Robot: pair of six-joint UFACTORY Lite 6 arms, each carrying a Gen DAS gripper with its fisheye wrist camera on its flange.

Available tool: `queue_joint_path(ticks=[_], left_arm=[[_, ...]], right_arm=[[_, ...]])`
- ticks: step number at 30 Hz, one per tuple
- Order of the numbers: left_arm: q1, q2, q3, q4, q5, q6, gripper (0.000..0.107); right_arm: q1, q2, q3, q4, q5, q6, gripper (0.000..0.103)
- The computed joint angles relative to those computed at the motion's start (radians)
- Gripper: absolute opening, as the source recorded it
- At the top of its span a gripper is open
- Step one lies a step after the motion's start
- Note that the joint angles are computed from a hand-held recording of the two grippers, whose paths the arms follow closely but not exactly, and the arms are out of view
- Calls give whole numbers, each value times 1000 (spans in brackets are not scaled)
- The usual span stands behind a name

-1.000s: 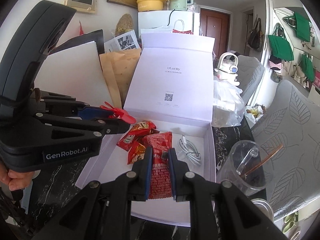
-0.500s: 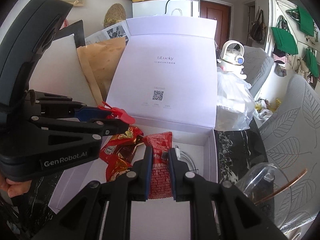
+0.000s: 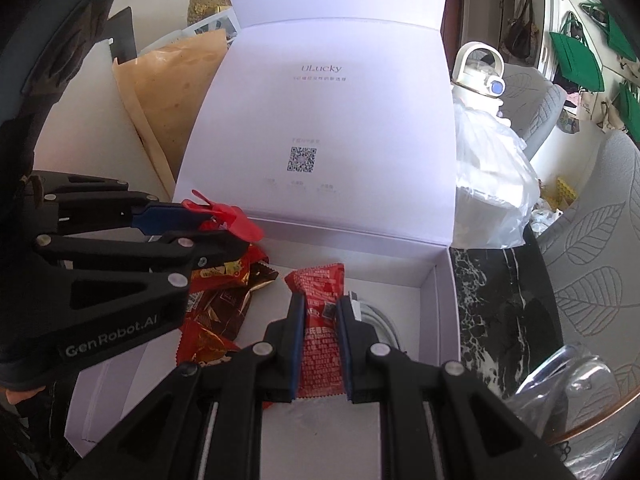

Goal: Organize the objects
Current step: 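Lower the fan toy into the box with the left gripper while the right lowers the packet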

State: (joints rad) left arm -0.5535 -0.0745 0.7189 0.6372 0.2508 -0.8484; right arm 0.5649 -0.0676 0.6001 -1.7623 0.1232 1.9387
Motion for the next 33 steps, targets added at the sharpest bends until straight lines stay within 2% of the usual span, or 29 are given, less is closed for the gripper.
queue_joint_path(ticks=[3,8,14,21,25,27,29,33], left_arm=[[-14,25,8,34,3,-33,22],[1,70,24,-80,-12,86,22],[13,102,26,-187,-17,186,22],[20,99,24,-230,-1,226,22],[11,71,14,-168,14,163,23],[5,54,12,-151,30,138,23],[-7,48,18,-125,48,102,23],[-19,14,8,-110,73,64,24]], right_arm=[[-1,30,16,-29,-10,26,15],[7,59,30,20,-15,-27,15],[15,90,54,346,-9,-361,16],[37,70,55,498,36,-501,17],[56,35,54,589,84,-586,18],[72,12,51,610,118,-610,21],[85,-8,50,634,156,-630,35],[98,-52,50,723,202,-706,35]])
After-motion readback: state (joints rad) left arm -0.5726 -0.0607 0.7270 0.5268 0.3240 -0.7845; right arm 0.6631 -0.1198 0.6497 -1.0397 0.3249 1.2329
